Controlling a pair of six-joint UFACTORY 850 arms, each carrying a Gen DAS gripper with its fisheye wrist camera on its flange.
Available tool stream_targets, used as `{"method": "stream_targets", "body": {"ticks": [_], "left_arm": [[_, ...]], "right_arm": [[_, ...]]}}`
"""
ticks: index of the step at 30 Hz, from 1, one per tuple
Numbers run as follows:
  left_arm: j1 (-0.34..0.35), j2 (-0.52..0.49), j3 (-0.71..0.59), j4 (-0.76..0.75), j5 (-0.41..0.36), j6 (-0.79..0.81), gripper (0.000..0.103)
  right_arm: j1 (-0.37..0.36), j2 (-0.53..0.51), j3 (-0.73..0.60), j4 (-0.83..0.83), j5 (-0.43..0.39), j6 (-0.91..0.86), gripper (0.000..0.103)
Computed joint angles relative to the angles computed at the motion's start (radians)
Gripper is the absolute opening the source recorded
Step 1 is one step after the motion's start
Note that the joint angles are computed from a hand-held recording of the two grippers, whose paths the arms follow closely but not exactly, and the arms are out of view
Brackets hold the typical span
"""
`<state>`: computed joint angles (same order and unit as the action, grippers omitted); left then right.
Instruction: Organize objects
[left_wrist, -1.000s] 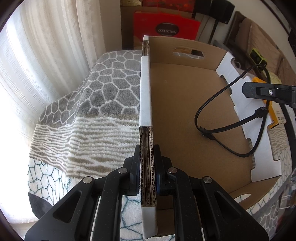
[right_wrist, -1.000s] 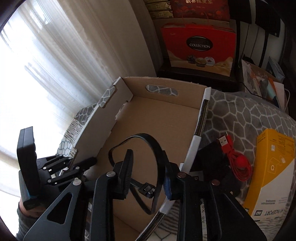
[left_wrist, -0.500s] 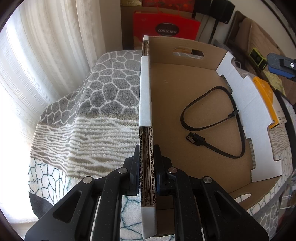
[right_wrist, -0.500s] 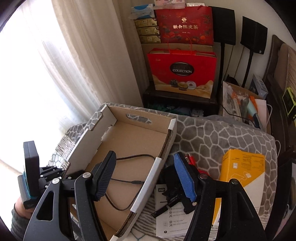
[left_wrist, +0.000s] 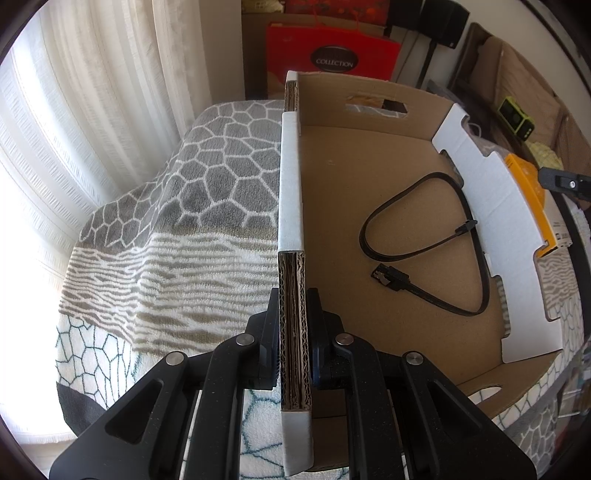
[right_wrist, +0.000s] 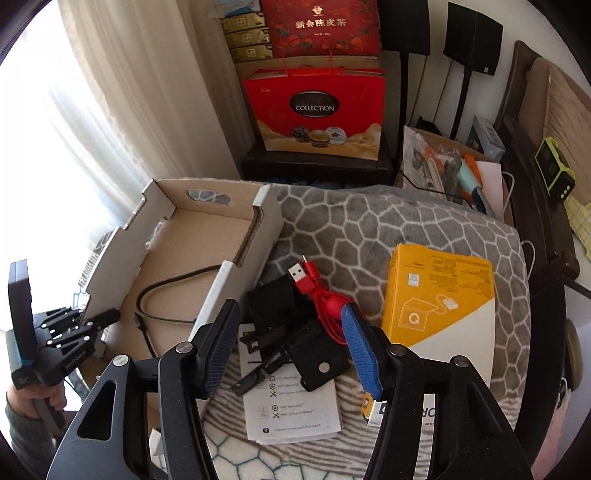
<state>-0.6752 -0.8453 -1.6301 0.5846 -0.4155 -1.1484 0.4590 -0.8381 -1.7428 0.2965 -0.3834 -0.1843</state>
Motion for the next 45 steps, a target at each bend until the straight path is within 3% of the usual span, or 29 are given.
{"method": "stream_targets", "body": {"ticks": [2,5,16,19,25,28,31,35,45], "left_arm": [[0.000,0.000,0.000,0.000,0.000,0.000,0.011],[0.000,0.000,0.000,0.001,0.000,-0.001,0.011],[-0.001,0.000,0.000,0.003,-0.001,-0.005,0.011],[-0.001,0.000,0.000,0.003,-0.001,-0.005,0.011],[-0.001,0.000,0.001,0.005,-0.001,-0.008,0.011],[-0.001,0.000,0.001,0.005,-0.001,-0.008,0.011],[0.000,0.001,0.001,0.000,-0.001,-0.002,0.011],[0.000,0.000,0.001,0.002,-0.002,-0.004,0.011],[0.002,0.002,0.004,0.002,0.003,-0.007,0.011]], "right_arm": [[-0.009,-0.014,-0.008,0.030,-0.032,-0.002,0.039],[-0.025,-0.030,-0.010,0.164,-0.074,-0.093,0.028],[-0.019,-0.064,-0.025,0.195,-0.121,-0.080,0.028],[-0.013,-0.063,-0.019,0.192,-0.109,-0.060,0.033],[0.010,-0.072,-0.033,0.078,-0.101,0.031,0.041],[0.031,-0.074,-0.037,-0.060,-0.089,0.123,0.041],[0.048,-0.071,-0.029,-0.179,-0.074,0.198,0.027],[0.024,-0.053,0.003,-0.035,-0.056,0.095,0.013],[-0.018,0.026,0.077,0.185,-0.035,-0.090,0.009]]}}
